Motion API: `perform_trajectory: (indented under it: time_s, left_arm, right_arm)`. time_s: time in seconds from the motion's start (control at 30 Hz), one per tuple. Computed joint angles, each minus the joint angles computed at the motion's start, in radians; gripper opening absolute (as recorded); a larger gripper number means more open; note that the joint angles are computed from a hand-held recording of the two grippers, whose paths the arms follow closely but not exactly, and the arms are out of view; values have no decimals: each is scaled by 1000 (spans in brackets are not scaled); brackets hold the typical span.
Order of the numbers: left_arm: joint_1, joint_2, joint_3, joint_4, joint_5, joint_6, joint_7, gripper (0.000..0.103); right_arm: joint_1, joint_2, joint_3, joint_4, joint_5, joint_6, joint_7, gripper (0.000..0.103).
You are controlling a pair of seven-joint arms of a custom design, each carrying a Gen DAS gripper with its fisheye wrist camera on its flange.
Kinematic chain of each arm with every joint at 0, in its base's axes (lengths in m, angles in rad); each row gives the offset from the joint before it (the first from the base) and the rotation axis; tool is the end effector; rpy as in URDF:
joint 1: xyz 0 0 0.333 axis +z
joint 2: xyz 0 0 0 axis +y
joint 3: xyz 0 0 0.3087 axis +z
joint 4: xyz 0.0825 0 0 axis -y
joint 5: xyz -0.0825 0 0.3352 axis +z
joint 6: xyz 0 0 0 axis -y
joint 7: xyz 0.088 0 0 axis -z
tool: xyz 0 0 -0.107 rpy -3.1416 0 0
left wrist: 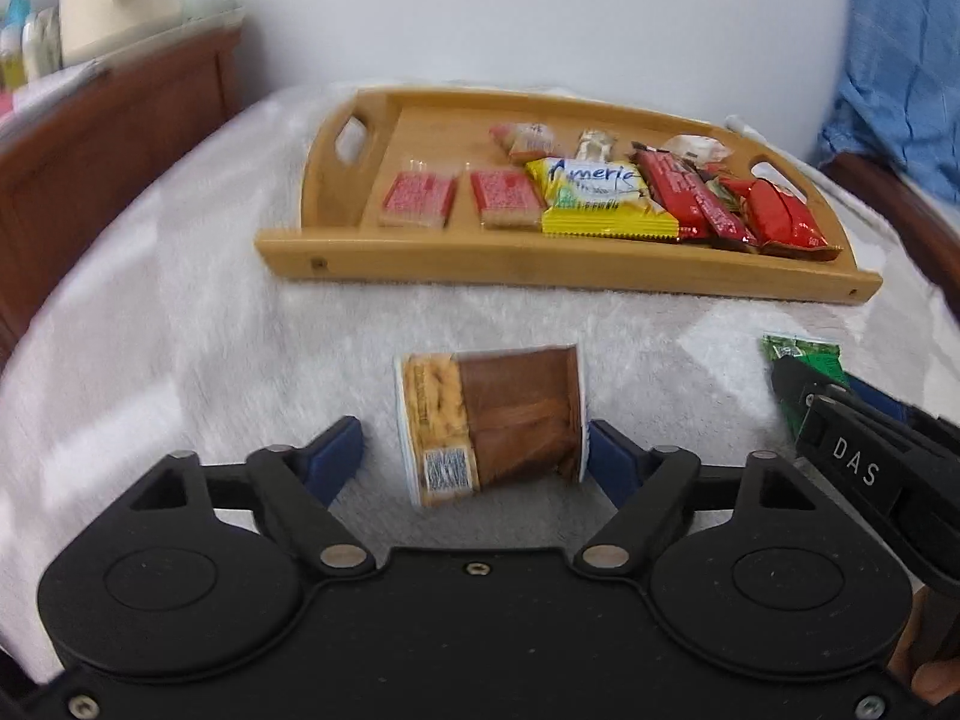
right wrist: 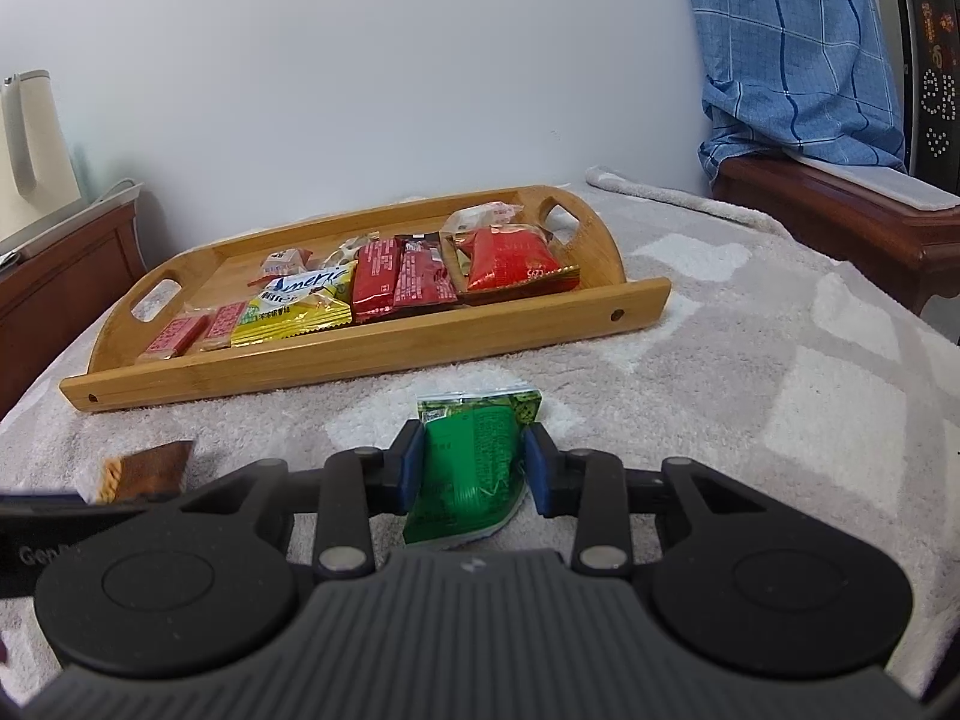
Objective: Organize snacks
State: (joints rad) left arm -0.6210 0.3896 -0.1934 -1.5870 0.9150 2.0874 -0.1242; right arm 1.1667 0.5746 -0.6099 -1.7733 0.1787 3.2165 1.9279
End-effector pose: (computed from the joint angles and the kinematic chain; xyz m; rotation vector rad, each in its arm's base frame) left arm 0.4805 -0.4258 0.4529 -2.1091 1.2854 -0.5723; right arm 0.5279 0.4059 0.4267 -1.7493 1.3464 -0.5850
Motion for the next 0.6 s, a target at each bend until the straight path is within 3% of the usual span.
perform_trajectory:
  time_s: [0.07,0.1,0.23,0.6]
  left_arm:
    - [-12,22,0,32,-1,-39,25,75]
    - [-22,28,4,43,10,-54,22,61]
    - [-30,28,11,46,37,-39,11,43]
    - [-55,53,19,108,52,-59,87,42]
  right_arm:
    - [5,2,-6,0,-1,1,-1,40]
    - [7,3,-8,0,-1,1,-2,40]
    - [4,1,-3,-2,2,5,-10,40]
    - [8,-4,-8,-11,31,20,-29,40]
